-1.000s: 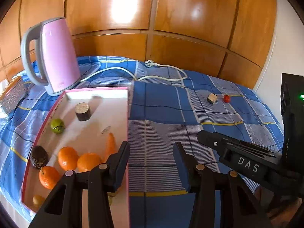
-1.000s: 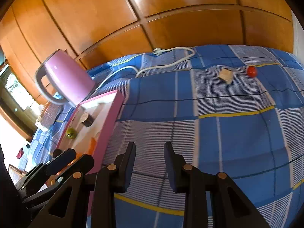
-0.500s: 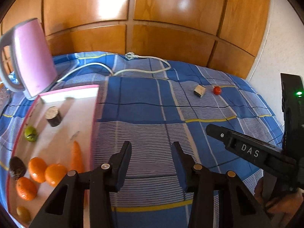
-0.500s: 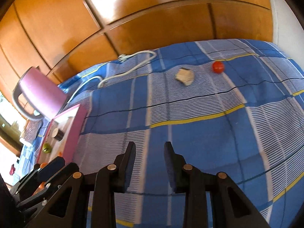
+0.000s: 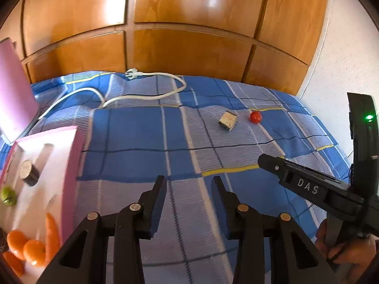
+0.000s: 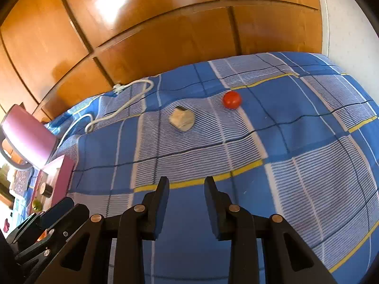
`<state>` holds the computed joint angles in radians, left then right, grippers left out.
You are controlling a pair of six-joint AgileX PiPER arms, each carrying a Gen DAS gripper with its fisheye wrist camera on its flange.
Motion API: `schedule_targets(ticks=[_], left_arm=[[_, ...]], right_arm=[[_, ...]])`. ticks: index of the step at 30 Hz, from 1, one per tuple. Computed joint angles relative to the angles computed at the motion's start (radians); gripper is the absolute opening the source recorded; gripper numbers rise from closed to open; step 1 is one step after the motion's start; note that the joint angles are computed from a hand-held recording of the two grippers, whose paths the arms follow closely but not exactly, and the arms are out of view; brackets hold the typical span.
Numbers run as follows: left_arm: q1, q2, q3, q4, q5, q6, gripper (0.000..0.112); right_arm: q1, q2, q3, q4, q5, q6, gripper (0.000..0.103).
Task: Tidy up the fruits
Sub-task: 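Move both open tools away from the tray toward the white slice and red tomato, then grasp the red tomato with the right gripper while left grasps the white slice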
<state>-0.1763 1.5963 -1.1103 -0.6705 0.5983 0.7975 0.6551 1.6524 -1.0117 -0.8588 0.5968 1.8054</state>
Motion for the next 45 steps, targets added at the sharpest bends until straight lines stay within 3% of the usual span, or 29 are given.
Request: schedule_targets(ticks=[15, 28, 39, 45], left_arm=[[-0.187, 0.206, -0.212, 0.062, -0.085, -0.16, 0.033], [-0.249, 0.374, -0.389, 0.098, -0.097, -0.237, 0.033], [-0.258, 0.491, -0.538, 0.131, -0.04, -0.324, 0.034], [-0.255, 0.569, -0.653, 0.139, 0.053, -0.378, 0.033]], right_arm=[[-0.196, 0.046, -0.037, 0.037, -0.06, -0.228, 0.031], [-0.339, 0.14, -0.138, 0.135, -0.119, -0.46, 0.031], [-0.38, 0.211, -0.217, 0.189, -0.124, -0.567, 0.031], [-0.396, 0.226, -0.227, 0.203, -0.152, -0.595, 0.028]])
